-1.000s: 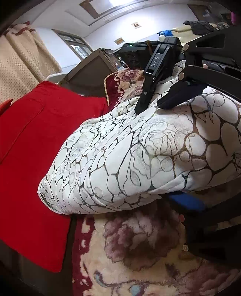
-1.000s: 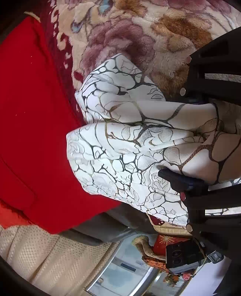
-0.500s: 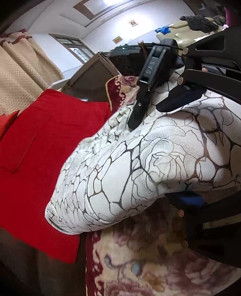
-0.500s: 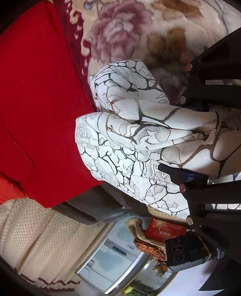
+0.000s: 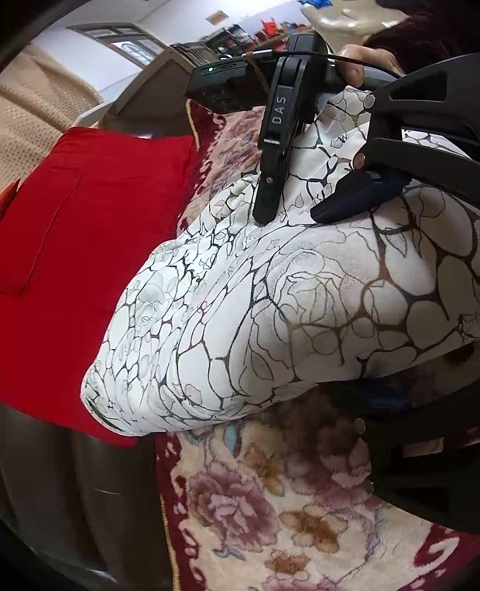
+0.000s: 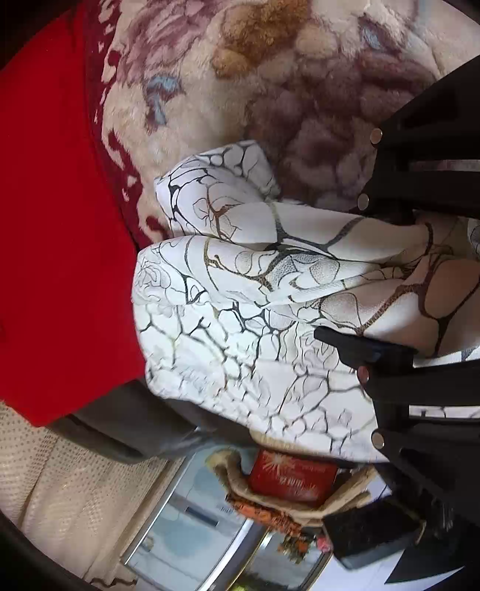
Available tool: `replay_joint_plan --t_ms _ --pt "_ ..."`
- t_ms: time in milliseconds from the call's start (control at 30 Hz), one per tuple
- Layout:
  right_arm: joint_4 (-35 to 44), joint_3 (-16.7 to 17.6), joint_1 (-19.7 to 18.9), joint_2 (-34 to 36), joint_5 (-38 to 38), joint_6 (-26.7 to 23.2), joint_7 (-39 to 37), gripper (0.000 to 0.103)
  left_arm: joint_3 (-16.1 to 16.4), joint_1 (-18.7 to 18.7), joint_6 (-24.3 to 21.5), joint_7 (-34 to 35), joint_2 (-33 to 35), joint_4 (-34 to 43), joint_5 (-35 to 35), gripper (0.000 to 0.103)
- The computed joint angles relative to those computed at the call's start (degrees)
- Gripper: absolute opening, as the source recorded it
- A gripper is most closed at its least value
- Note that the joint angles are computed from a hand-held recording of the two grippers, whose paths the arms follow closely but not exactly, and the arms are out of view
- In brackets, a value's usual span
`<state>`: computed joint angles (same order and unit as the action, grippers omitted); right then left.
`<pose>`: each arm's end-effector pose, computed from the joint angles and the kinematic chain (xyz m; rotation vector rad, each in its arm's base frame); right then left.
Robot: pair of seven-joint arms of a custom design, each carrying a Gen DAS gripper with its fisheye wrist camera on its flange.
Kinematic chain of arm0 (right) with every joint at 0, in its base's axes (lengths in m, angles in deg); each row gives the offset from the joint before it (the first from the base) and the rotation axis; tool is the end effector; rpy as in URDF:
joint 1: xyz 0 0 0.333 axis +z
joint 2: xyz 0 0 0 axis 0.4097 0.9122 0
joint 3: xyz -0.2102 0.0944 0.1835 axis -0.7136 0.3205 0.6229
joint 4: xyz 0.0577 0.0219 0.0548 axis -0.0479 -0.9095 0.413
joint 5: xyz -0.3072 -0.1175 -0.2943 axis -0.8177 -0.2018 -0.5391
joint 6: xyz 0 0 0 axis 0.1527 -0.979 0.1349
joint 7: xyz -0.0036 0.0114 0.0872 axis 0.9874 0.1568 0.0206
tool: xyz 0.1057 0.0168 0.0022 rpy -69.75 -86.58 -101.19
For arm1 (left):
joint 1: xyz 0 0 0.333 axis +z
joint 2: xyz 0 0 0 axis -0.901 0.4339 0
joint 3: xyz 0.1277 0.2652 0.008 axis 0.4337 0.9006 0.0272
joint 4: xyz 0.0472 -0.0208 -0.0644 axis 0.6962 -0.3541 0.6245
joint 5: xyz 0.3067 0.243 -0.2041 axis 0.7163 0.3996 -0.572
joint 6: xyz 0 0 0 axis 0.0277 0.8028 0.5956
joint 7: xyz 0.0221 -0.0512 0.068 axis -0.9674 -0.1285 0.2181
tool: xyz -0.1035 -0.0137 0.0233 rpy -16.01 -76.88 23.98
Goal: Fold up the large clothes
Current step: 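Press the coat bundle flat with the right gripper while the left gripper smooths its side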
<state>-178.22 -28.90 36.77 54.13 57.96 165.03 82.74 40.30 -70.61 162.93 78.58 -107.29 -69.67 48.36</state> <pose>0.6422 0.1893 0.5775 -1.5636 1.7607 0.2182 0.5546 -0.0540 0.6073 -1.6289 2.2195 -1.1355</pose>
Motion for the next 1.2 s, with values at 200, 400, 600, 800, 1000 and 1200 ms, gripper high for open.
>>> replay_joint_plan --t_ms 200,400,600,800,1000,1200 --pt "-2.07 0.1 0.67 -1.16 -3.61 0.65 5.59 0.066 0.11 0.27 2.71 -1.77 -4.42 -4.38 1.74 0.08" --pt "-9.44 0.23 1.15 -7.78 -5.19 5.28 7.0 0.069 -0.21 -0.48 10.14 -6.53 -9.69 -10.84 7.24 0.08" --pt "-17.72 2.13 0.71 -17.78 -20.01 11.8 14.42 0.069 -0.44 -1.37 13.73 -11.37 -9.85 -12.22 13.72 0.084" --pt "-22.04 1.51 1.96 -24.75 -21.2 14.08 11.34 0.054 -0.83 -1.5 13.96 -15.59 -9.55 -12.73 18.82 0.086" --pt "-18.89 1.5 3.65 -21.2 -19.9 8.85 8.66 0.043 -0.87 -2.27 14.45 -17.19 -8.61 -13.16 22.25 0.086" --pt "-16.67 0.9 3.0 -17.4 -17.79 1.45 10.98 0.043 0.62 -3.81 15.27 -16.83 -9.93 -14.1 20.26 0.086"
